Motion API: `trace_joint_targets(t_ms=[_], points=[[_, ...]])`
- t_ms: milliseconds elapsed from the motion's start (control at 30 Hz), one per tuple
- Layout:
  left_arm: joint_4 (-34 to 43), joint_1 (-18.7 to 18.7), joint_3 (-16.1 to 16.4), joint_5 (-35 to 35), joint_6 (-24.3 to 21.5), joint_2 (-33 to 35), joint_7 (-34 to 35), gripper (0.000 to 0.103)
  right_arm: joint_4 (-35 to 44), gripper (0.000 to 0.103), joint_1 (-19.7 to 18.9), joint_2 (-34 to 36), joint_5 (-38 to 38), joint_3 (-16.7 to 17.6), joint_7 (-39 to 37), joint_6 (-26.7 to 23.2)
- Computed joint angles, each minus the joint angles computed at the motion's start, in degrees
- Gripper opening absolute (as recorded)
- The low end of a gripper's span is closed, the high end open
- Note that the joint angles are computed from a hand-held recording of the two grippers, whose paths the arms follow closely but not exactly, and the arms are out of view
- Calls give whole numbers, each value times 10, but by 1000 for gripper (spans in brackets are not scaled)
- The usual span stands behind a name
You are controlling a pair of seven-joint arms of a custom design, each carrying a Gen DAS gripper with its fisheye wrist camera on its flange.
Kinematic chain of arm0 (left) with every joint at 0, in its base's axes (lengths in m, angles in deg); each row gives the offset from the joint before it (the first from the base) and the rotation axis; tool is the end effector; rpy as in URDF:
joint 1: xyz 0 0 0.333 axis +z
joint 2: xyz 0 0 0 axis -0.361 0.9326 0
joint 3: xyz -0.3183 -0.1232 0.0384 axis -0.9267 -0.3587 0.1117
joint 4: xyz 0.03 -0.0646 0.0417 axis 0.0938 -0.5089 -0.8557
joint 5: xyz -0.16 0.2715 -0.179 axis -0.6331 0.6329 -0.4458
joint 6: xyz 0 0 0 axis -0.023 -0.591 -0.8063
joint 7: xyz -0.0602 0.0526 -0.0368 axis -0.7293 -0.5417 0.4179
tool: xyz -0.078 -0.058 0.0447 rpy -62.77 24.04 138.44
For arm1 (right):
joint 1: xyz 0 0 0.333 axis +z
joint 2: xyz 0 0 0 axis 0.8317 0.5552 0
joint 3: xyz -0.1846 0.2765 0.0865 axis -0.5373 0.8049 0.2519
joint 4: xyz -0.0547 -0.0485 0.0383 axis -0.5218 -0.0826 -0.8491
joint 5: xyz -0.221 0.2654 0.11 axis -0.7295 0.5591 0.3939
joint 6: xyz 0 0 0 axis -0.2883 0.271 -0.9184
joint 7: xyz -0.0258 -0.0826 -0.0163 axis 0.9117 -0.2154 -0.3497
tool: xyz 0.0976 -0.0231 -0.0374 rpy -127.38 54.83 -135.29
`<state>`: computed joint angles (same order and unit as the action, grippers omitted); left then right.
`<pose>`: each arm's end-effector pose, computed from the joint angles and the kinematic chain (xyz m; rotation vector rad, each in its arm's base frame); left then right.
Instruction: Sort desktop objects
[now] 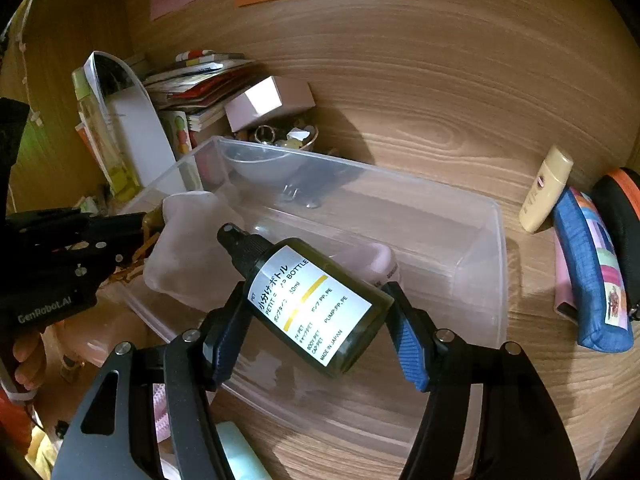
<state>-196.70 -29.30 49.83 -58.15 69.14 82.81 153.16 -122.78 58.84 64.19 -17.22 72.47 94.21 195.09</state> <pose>0.5229 -0.1396 0.4928 -1.1465 2.4638 -1.0036 0.4332 0.1600 0.4748 -1.7717 1.7542 -0.6570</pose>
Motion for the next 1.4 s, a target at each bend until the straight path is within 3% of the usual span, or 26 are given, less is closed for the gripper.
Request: trace_joint_targets(t_ms=[100,167,200,267,500,600,733,900,1233,1400], points=[[-5,1,3,-2,-12,-8,4,33,0,62,0,0,-3,2,4,-2],[-11,1,4,9,-25,-14,4,43,1,63,2,-1,-1,2,4,-7],[-18,-2,3,5,-15,-18,10,45,1,64,3,-1,1,1,6,-9],[-39,-5,-10,11,37,-28,11,61,-2,67,19,0,32,-14,-17,-8],[-60,-32,10,2,53,-50,24,78,-3,69,36,-3,91,-23,-56,-21],[-62,-35,20,-3,39,-57,20,80,-13,71,53,-15,139,-35,-95,-23],[-67,-35,31,-12,23,-75,23,83,-26,81,27,-42,131,-6,-82,-28],[-83,-41,47,-36,24,-105,45,91,-39,84,4,-82,111,27,-62,-47],[-106,-34,85,-53,-3,-148,63,96,-77,88,12,-161,133,36,-61,-61],[-124,-21,104,-53,-17,-165,69,99,-99,94,-10,-206,137,67,-53,-65]])
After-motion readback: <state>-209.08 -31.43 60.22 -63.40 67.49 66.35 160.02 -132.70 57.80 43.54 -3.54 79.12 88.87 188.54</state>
